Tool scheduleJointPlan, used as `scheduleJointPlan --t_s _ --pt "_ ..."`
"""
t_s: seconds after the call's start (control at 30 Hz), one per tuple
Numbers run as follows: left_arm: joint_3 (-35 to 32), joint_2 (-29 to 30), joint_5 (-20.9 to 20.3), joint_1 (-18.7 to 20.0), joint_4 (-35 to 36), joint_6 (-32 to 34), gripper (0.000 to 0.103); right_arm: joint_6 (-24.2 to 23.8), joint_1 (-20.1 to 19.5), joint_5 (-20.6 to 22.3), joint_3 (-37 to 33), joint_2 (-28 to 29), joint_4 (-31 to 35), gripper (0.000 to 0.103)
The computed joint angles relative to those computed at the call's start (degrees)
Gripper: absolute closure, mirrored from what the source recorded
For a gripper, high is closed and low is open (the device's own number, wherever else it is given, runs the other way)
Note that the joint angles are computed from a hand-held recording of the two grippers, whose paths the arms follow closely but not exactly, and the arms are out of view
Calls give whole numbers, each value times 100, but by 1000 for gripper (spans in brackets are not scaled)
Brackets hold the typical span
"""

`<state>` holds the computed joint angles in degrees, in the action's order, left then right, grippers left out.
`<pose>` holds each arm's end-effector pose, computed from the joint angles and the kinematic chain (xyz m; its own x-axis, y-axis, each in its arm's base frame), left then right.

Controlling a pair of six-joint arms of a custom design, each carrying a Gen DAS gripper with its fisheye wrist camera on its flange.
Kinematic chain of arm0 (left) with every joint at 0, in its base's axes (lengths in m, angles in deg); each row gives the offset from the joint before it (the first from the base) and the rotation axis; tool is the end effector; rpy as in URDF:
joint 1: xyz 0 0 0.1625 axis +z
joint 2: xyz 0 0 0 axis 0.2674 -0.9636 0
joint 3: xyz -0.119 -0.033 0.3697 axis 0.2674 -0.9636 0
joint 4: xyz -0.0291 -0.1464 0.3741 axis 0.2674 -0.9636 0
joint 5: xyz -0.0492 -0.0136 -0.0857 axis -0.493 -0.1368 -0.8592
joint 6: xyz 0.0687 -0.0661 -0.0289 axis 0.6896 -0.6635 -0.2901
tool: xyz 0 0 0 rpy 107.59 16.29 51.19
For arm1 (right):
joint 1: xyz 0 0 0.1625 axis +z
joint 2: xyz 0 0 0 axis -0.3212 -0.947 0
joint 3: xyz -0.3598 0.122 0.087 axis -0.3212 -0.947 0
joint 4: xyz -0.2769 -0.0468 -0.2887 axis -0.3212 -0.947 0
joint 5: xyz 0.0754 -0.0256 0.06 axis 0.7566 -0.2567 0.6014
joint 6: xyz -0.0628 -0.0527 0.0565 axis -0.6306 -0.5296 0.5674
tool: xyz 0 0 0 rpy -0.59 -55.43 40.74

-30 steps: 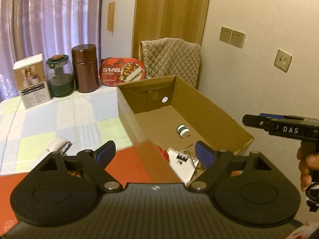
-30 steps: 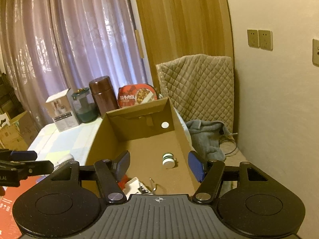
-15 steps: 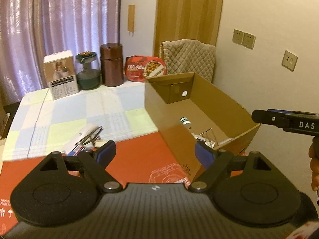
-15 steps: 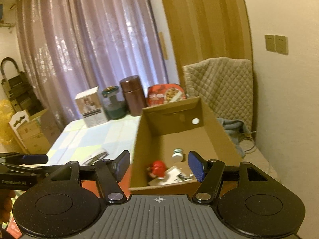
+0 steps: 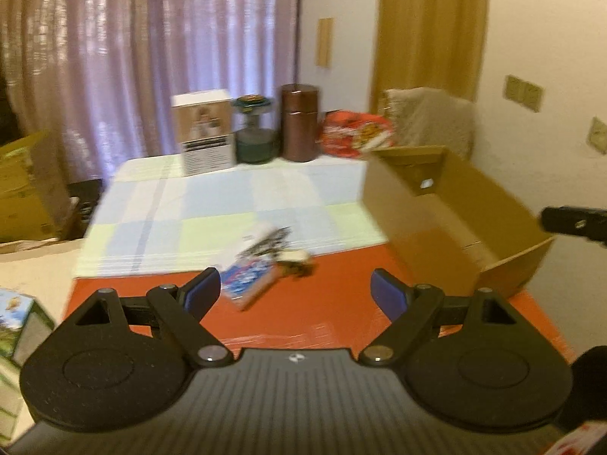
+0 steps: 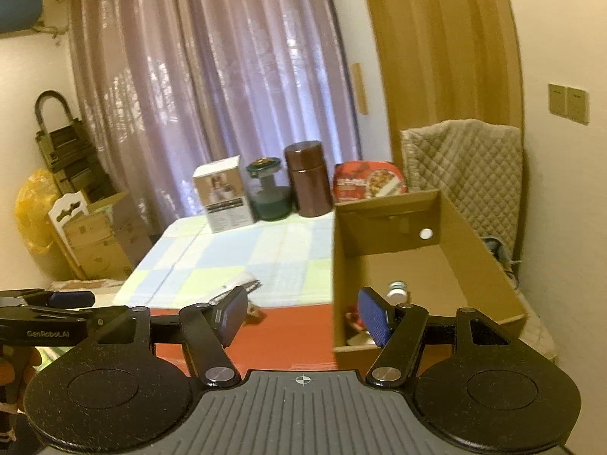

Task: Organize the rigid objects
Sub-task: 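Move both tools back over the remaining objects on the mat, then grasp the blue-and-white toothbrush box with the left tool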

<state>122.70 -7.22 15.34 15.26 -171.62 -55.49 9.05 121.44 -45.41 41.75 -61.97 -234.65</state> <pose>-0.2985 -0.4422 0.2851 -0.7073 -0.1571 -0.6892 0.5014 0.5757 -0.6458 0.2550 -0.5302 0.3359 -0.6700 -0.6372 0.3808 -0.7319 0.4814 -0.4822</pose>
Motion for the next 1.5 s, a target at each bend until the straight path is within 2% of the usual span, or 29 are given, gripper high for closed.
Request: scheduleJointPlan --t_s 0.13,0.2,0.33,0.53,0.77,0.83,0.97,1.1,1.2,1.27,1.5 --pt "145 -328 85 144 801 -681 19 -70 14 32 128 106 -79 41" --pt "284 -438 168 211 760 -697 19 -105 26 -7 158 230 -125 41" --pt "544 -440 279 404 -129 88 19 -134 48 -26 129 543 -99 41" --pt "614 -144 -263 925 -2331 1969 19 -319 74 -23 -44 1106 -211 41" --pt "387 543 -565 1590 -4080 3784 19 -299 71 -180 -619 1963 -281 41" --pt "299 700 -720 1784 -4424 4084 19 -197 65 -250 -826 2195 -209 41" --pt "28 908 -1046 2139 -4485 4430 19 -168 61 -332 -1286 2657 -39 41" --pt "-297 1207 -1350 2422 -4821 5247 19 -158 55 -445 -1767 3092 143 41" --pt "-545 1358 -1588 2629 -4724 5400 21 -124 39 -502 -2108 3388 274 41" --pt "-712 1476 -1709 2741 -4644 5511 25 -114 27 -518 -2280 3538 362 41" --pt "-1080 1778 -1836 2970 -4362 5821 32 -110 17 -570 -2708 3878 665 41"
